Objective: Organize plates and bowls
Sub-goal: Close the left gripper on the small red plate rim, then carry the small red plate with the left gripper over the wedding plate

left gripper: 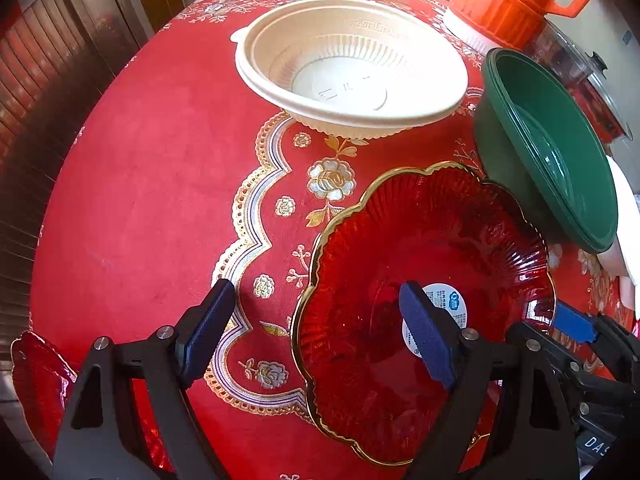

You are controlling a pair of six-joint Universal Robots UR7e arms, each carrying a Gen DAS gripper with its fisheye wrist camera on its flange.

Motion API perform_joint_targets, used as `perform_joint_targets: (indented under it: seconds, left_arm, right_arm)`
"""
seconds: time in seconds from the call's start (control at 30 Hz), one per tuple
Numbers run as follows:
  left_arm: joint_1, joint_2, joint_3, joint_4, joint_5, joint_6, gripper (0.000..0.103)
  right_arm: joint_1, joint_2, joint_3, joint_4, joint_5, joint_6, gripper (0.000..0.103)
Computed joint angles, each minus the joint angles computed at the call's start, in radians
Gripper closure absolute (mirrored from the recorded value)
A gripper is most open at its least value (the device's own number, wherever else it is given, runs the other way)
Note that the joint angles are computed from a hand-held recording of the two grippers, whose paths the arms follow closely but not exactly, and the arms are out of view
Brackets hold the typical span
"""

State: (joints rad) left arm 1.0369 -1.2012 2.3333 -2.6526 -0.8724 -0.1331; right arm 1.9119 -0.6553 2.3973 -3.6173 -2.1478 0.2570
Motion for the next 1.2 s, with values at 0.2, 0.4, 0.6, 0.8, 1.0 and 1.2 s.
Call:
perform_joint_targets:
  seconds: [0.2, 0.4, 0.6, 0.8, 1.0, 1.2]
  left_arm:
    - [-0.003, 0.004, 0.002, -0.001, 0.004, 0.015, 0.018]
    - [-0.025, -0.009, 0.032, -0.038, -0.005, 0.039, 0.046]
    - [-0.049, -0.01, 0.064, -0.083, 0.017, 0.068, 0.068]
    - [-0.042, -0.037, 0.072, -0.069, 0.019, 0.06, 0.072]
    - [-0.059, -0.066, 0.094, -0.051, 0.027, 0.044, 0.072]
    - [-0.077, -0.112, 0.11, -0.03, 0.017, 0.02, 0.074]
  right_arm:
    - [0.005, 0.005, -0.013, 0.012, 0.003, -0.022, 0.045]
    - [0.003, 0.013, -0.022, 0.008, 0.005, -0.068, 0.053]
    - [-0.003, 0.02, -0.028, -0.002, -0.023, -0.102, 0.086]
    - [0.005, 0.019, -0.018, -0.013, -0.026, -0.101, 0.09]
    - [0.035, 0.013, -0.015, -0.011, -0.052, -0.105, 0.09]
    - [0.053, -0.003, -0.005, -0.005, -0.059, -0.113, 0.09]
